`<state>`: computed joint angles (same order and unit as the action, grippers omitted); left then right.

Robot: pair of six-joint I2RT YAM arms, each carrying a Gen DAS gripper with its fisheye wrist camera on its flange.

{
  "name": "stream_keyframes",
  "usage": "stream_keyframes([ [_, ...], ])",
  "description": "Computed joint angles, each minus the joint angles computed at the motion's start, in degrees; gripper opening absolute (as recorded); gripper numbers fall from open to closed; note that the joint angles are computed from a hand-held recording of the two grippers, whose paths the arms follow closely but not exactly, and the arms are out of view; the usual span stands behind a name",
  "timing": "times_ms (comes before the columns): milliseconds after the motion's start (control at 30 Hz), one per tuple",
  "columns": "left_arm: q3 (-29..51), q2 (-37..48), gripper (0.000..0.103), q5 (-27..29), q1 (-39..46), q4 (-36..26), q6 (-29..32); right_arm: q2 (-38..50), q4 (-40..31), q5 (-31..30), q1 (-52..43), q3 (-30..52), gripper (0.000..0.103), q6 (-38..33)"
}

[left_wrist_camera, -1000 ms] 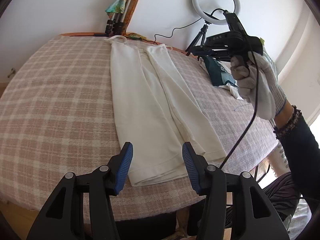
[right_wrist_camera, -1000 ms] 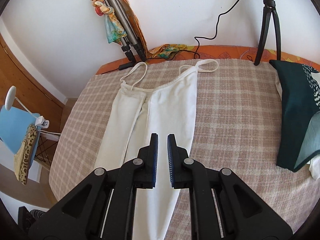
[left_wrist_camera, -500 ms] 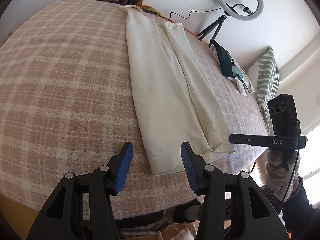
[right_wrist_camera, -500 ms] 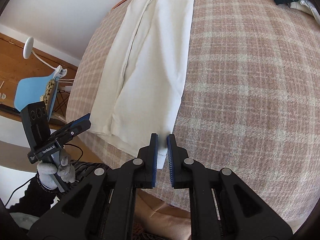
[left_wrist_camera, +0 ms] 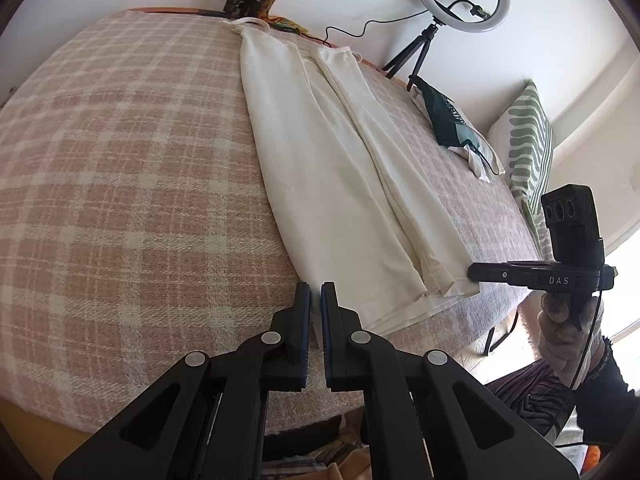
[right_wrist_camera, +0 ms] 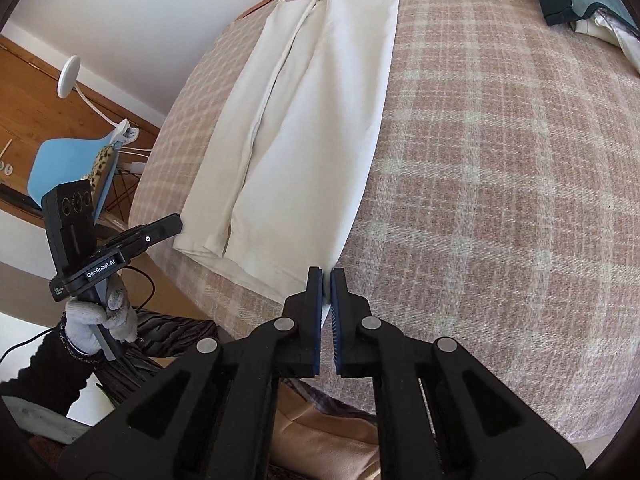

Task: Fold small clothes
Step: 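Open both tools and move them to the camisole hem, then grasp the hem with both tools and fold it up toward the straps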

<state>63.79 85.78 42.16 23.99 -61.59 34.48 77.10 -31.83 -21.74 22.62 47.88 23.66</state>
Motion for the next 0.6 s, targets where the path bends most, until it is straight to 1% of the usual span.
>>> stream_keyframes([
  [67,1.3,1.8,0.008,0.38,0.3,-1.52,-0.75,-0.69,0.03,-2.95,-2.14,-0.4,0.008,0.15],
  [100,2.11,2.94,0.011,0.67,0.45,-2.83,-0.61,-1.18,0.68,-4.3,-2.92,-0.84,0.013,0.46],
  [133,2.71,3.92,0.019,0.98,0.45,-3.86,-0.26,-1.58,1.04,-5.18,-3.4,-1.21,0.022,0.51],
  [167,2.95,4.47,0.025,0.89,0.42,-4.6,-0.14,-1.65,1.13,-5.47,-3.61,-1.31,0.028,0.53],
  [200,2.8,4.69,0.028,1.71,0.51,-4.97,-0.08,-1.56,1.37,-5.68,-3.63,-1.47,0.038,0.62],
  [300,2.0,4.07,0.03,2.62,-0.01,-4.8,0.68,0.62,2.69,-5.46,-1.05,-1.64,0.039,0.99],
  [367,1.37,3.92,0.029,3.37,-0.35,-4.0,0.09,1.51,3.94,-3.7,1.36,-1.54,0.038,1.05],
  [400,1.32,3.98,0.023,3.48,-0.64,-3.86,0.03,1.77,3.58,-2.33,2.34,-0.92,0.036,0.78],
  [433,1.42,4.2,0.015,3.15,-1.2,-3.9,0.24,2.32,3.48,-1.7,2.81,-0.49,0.022,0.48],
  [467,1.41,4.54,0.003,2.53,-1.74,-3.94,0.36,3.09,3.42,-1.59,3.03,-0.15,0.013,0.87],
  [500,0.99,4.34,0.003,2.72,-1.68,-3.42,0.07,3.37,3.87,-1.75,3.01,-0.26,0.009,1.65],
  [533,1.04,4.17,0.004,2.78,-1.43,-3.66,0.19,3.29,4.41,-1.72,3.16,-0.56,0.007,2.45],
  [600,1.81,3.55,0.004,3.68,0.11,-5.49,1.6,0.31,4.71,-2.14,2.37,-1.93,0.006,2.64],
])
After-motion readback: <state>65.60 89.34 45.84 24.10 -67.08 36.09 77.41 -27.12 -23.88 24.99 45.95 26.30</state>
